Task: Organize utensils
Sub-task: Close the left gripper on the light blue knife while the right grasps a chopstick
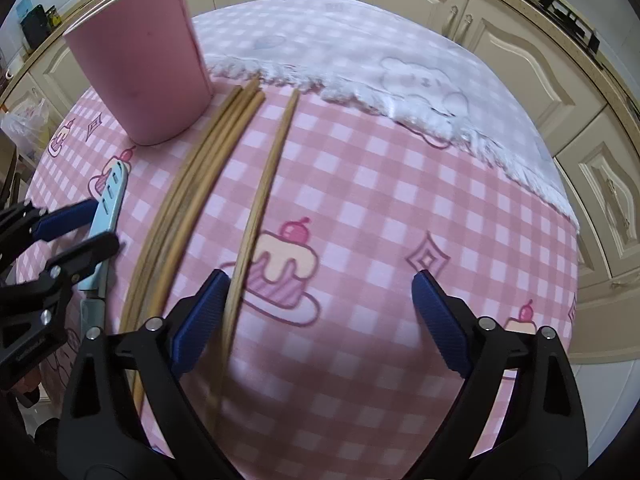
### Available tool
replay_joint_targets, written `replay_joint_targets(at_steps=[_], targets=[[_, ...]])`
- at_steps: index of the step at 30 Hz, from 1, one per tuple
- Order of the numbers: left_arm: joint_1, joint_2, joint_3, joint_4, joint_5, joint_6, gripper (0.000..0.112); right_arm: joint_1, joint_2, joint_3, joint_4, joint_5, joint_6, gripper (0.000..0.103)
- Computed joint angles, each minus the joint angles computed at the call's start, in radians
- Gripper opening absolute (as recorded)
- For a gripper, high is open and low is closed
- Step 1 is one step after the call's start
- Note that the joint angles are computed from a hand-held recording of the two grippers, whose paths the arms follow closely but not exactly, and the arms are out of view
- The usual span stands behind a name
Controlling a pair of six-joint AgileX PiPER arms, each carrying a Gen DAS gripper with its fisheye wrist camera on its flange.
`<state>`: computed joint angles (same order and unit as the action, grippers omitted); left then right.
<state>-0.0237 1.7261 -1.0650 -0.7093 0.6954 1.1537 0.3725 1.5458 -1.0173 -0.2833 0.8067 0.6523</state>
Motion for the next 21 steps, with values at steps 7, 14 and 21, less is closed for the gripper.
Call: replay_joint_targets(at_steps=[7, 14, 21], targets=[[-0.030, -0.006, -0.003, 0.072, -0.023, -0.127, 0.036, -0.030, 0.019, -0.024, 0.036, -0.014, -0.045, 0.086], [-0.050, 0.052, -0.084, 0.034, 0.054, -0.065, 0.026, -0.037, 0.028, -0.031, 0.048, -0.017, -0.056, 0.085], [-0.101, -0.001, -0.046, 0.217, 0.000, -0.178, 0.048, -0.072, 0.101, -0.114, 0.083, -0.015, -0.115, 0.085]])
